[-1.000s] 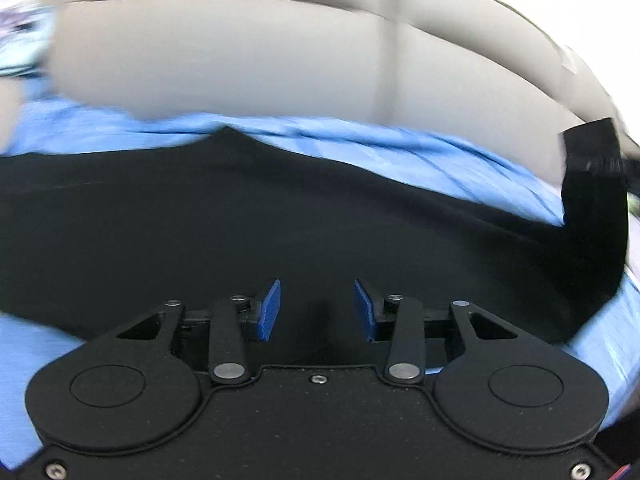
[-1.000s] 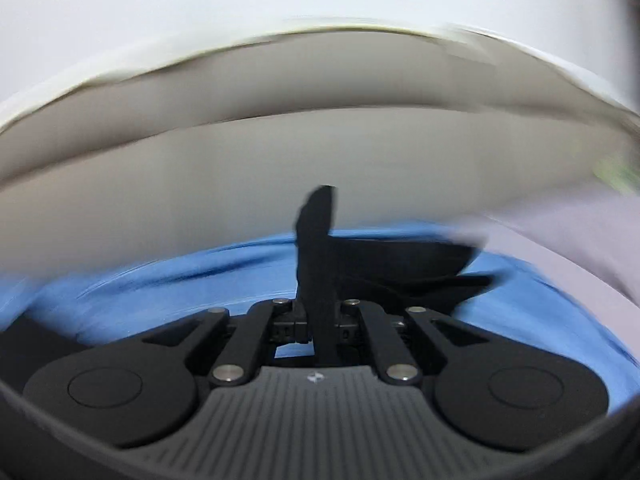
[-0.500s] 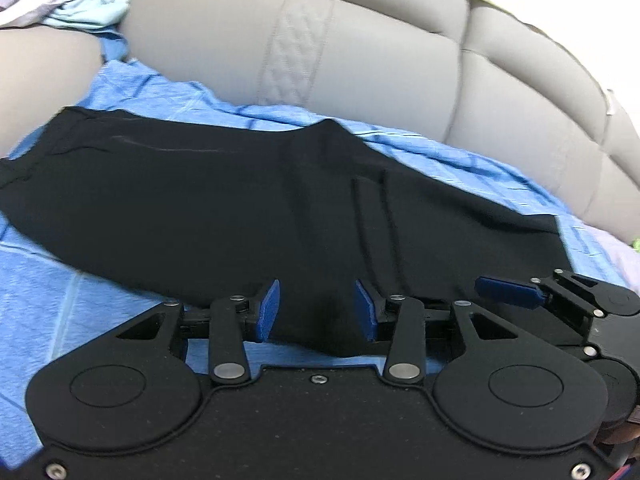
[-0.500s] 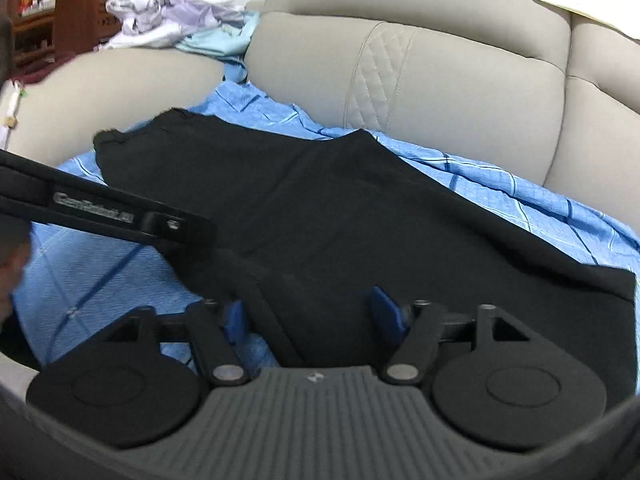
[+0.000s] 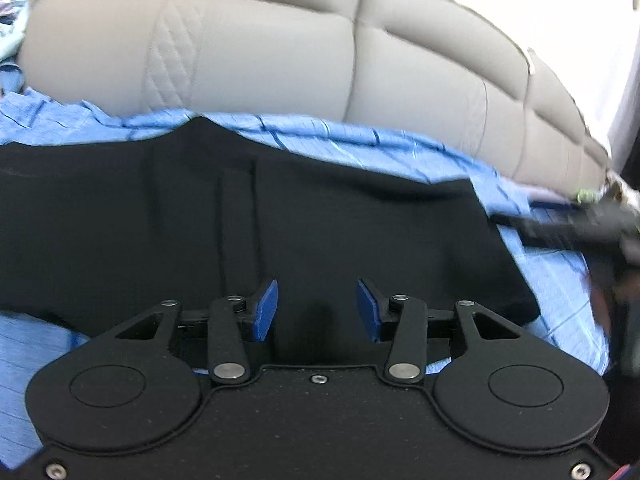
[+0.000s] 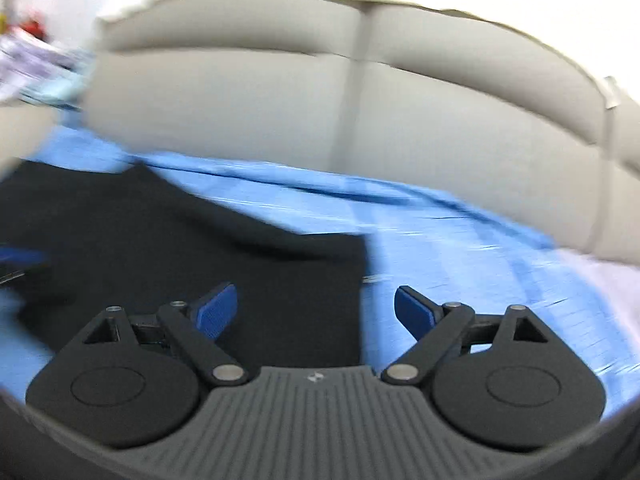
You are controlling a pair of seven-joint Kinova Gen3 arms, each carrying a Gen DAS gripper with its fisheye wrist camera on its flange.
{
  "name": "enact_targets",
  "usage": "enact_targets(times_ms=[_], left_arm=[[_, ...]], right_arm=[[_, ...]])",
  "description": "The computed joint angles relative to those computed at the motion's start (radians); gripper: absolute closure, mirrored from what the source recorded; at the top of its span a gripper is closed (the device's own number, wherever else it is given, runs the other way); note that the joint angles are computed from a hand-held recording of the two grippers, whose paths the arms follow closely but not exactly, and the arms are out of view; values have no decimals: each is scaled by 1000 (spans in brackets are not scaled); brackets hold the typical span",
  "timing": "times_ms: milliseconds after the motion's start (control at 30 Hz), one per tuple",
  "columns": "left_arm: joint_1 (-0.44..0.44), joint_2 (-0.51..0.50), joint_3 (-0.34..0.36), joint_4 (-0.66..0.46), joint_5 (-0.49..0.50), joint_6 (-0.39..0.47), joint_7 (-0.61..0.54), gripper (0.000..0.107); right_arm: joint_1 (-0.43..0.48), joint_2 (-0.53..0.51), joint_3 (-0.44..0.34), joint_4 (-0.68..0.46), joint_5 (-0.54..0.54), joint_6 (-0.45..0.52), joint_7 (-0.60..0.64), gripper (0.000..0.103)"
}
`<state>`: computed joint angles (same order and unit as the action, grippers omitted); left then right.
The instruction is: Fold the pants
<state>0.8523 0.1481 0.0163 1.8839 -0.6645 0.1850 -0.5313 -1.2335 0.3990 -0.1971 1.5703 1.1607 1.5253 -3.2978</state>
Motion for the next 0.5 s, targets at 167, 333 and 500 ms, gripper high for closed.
enact_targets(times_ms=[167, 333, 500], left_arm=[[186, 57, -120, -56, -146, 121, 90, 69], [261, 75, -157, -48, -334, 157, 259, 69], [99, 35, -14, -26, -265, 139, 223, 71]], right_arm=[[189, 3, -14, -33, -33, -127, 203, 32], [371, -54, -26, -45, -107, -331, 177, 61], [321, -111, -16, 57, -30, -356, 19, 10]])
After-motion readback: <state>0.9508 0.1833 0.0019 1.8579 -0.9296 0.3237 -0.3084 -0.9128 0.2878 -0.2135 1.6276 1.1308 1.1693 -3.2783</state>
